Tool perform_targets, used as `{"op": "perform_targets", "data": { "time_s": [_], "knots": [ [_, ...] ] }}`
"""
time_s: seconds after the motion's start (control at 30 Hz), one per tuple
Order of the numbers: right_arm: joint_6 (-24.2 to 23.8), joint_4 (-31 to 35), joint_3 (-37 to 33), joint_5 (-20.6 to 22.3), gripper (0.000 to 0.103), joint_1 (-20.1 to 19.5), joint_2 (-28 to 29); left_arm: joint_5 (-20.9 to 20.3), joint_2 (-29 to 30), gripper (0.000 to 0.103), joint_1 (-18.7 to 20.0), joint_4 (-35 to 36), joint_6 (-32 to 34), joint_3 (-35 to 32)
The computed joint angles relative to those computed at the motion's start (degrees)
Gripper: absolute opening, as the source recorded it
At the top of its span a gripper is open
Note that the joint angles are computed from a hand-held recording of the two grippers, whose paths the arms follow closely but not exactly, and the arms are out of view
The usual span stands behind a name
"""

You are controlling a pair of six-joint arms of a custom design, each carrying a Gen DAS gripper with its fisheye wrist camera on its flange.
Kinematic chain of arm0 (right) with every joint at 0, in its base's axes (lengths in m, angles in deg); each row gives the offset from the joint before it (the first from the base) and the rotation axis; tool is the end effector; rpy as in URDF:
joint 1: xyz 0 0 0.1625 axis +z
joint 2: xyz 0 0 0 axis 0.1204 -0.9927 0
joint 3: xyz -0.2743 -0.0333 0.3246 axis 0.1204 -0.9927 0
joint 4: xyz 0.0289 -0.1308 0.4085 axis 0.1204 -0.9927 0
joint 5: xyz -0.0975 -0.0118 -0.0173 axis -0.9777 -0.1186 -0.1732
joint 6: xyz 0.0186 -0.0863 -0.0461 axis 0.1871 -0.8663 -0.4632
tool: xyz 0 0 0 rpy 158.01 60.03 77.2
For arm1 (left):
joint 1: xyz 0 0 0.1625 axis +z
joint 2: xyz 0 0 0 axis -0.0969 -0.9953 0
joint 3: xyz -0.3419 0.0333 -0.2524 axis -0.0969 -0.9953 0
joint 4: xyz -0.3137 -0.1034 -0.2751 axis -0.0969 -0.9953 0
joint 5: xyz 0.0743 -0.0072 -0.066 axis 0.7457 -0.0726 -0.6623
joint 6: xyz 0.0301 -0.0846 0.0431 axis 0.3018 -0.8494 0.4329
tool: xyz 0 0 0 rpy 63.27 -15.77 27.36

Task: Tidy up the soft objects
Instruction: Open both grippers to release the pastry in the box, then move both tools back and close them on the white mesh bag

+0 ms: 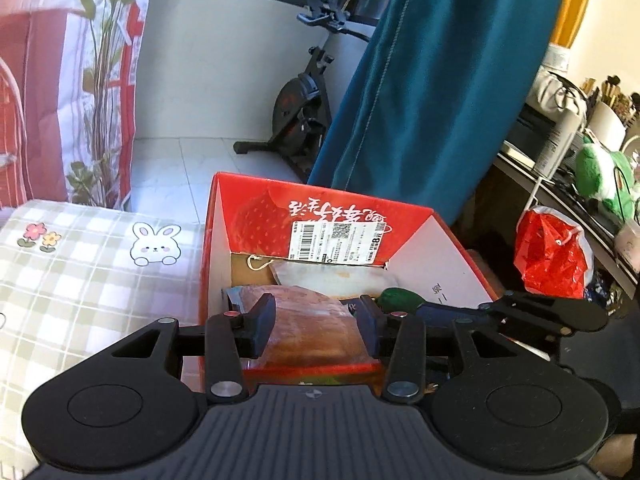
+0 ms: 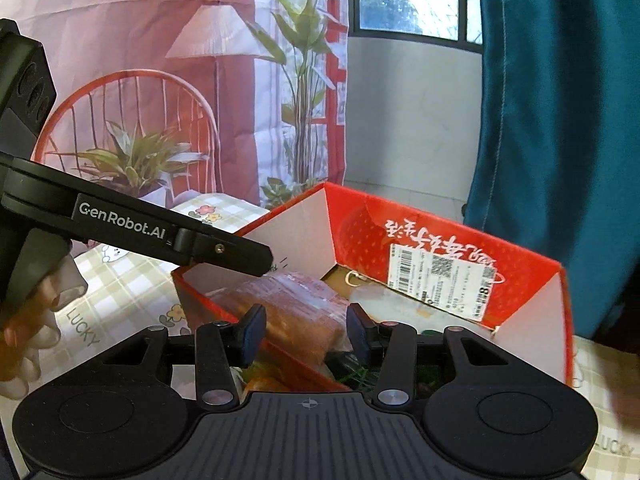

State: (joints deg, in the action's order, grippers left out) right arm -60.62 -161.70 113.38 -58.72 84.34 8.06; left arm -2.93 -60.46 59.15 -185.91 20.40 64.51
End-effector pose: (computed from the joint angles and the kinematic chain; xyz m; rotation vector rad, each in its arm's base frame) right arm 0.1567 -0.8074 0.2075 1.4623 -2.4416 0.7113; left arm -0.2962 -0.7579 0.0647 0.1971 2.2944 -1.2270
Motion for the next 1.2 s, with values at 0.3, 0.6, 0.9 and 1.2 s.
{"op": "perform_targets", "data": {
  "time_s": [0.3, 0.6, 0.9, 1.2],
  "knots": [
    [-0.74, -3.84, 9.59, 2.59, 0.041, -1.67, -7.82, 3.05, -0.97, 0.051, -3.38, -3.65, 0.13, 6.0],
    [0.8, -6.92, 18.45, 3.37, 0.042, -4.9, -14.25, 2.91, -1.6, 0.059, -4.95, -3.96, -3.25, 11.85],
    [5.12, -10.63, 24.85, -1.77, 0.05, -8.37, -17.24, 0.52, -0.98, 0.082, -3.11, -0.11, -8.11, 13.78],
    [8.65, -11.4, 25.8, -6.38, 0.053, -10.37, -16.6, 0.58, 1.67, 0.082, -0.82, 3.29, -10.54, 11.27]
  ]
}}
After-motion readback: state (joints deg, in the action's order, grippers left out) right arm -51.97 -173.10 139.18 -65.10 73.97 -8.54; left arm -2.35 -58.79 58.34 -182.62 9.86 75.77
